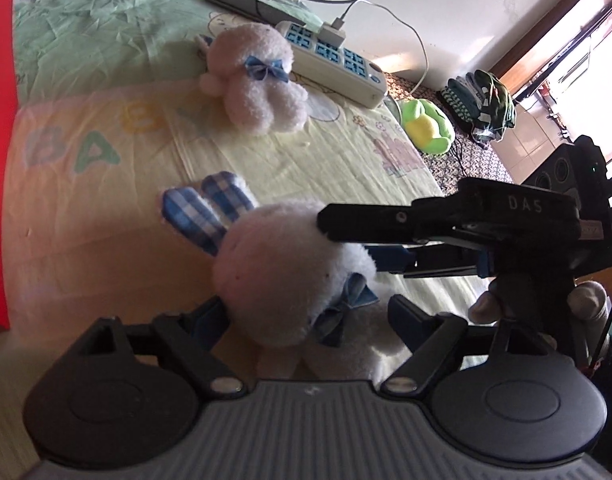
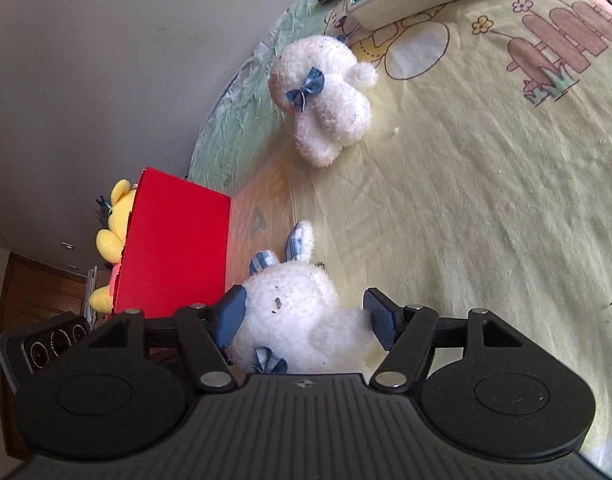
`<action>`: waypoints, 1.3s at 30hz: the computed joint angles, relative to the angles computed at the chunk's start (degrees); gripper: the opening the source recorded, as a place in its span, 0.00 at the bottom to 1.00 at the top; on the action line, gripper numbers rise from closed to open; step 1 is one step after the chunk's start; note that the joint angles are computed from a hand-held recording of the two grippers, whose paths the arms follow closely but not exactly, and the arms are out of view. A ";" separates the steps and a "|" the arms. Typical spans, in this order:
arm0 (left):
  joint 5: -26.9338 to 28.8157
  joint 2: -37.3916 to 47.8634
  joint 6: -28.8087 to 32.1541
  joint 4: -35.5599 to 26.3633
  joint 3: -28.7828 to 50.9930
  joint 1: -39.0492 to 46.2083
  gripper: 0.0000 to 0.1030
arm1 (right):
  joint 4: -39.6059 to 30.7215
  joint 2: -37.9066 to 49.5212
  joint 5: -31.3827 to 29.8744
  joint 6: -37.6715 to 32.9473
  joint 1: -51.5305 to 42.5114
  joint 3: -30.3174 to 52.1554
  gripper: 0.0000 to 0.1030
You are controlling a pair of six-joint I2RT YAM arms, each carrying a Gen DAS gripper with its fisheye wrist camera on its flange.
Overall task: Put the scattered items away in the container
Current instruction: 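Grasp the white bunny with the right tool while the left tool holds it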
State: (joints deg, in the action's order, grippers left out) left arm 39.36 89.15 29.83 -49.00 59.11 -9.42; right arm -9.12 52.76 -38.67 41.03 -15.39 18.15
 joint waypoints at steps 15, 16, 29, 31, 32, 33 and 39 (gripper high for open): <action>-0.19 -0.64 0.54 0.62 -1.53 0.34 0.77 | -3.92 -4.73 0.55 2.10 3.17 -0.52 0.59; 0.30 -0.29 0.69 0.25 -1.35 0.85 0.77 | -3.55 -4.72 2.78 2.77 5.35 -0.19 0.62; 3.48 -15.93 2.90 6.05 -9.07 3.94 0.65 | -11.28 -20.84 9.17 9.00 13.52 -0.14 0.50; 4.24 -17.75 3.00 6.78 -9.91 4.69 0.65 | -12.74 -24.35 14.09 10.78 17.46 0.45 0.50; 4.52 -18.45 2.84 6.87 -10.02 5.13 0.65 | -12.58 -25.08 15.79 11.70 18.87 0.55 0.50; 4.82 -19.11 2.99 6.72 -9.84 5.63 0.65 | -12.08 -25.58 17.27 12.81 20.18 0.57 0.50; 8.38 -23.12 7.43 4.64 -8.99 10.94 0.64 | -8.74 -28.54 28.81 16.85 31.12 0.87 0.50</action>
